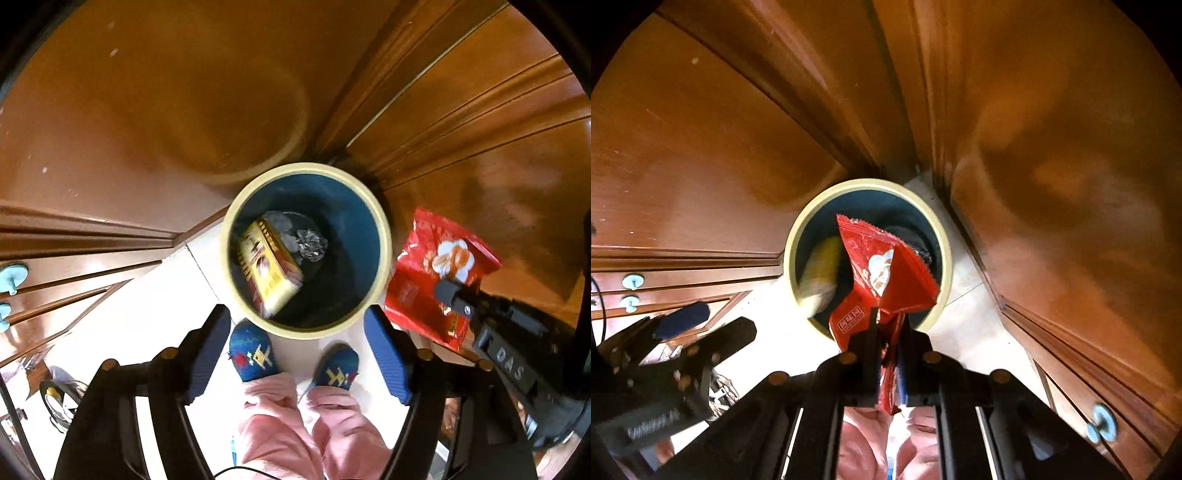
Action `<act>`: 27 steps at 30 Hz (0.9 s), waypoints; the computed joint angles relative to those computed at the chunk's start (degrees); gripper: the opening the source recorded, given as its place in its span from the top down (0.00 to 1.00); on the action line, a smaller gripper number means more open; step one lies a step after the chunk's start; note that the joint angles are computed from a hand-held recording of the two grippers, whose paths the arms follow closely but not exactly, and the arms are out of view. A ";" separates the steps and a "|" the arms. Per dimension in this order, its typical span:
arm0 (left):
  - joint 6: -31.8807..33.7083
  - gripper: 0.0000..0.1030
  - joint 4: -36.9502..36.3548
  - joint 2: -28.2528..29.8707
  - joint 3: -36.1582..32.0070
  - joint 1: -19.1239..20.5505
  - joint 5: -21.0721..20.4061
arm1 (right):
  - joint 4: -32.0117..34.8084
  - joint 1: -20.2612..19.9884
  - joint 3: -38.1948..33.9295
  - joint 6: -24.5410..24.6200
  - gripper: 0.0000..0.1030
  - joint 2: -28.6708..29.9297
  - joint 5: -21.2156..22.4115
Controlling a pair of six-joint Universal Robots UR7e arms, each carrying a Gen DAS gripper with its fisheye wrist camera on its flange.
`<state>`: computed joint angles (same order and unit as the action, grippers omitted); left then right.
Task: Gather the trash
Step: 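Carry seasoning box and snack bag down over the bin and open both tools, then raise both tools back toward the counter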
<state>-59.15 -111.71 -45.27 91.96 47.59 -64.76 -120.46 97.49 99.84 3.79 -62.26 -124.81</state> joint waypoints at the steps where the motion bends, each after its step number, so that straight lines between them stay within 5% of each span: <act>1: 0.11 0.22 0.13 -0.28 0.29 -0.04 0.16 | 0.31 -0.18 -0.52 -0.37 0.92 0.37 0.08; 10: -1.25 0.16 3.14 -1.90 0.26 -1.22 3.21 | 5.33 0.71 -4.16 2.48 0.84 3.83 0.92; 15: -2.25 0.15 3.96 -3.81 1.50 -1.94 4.40 | 6.27 1.62 -4.62 2.03 0.61 3.12 0.77; 27: -8.20 0.14 10.78 -7.94 -1.50 -6.58 6.29 | 11.16 5.53 -7.57 2.92 0.61 -0.95 2.44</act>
<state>-67.35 -100.93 -53.21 90.46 41.02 -58.47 -109.30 103.02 92.28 6.71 -63.21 -122.37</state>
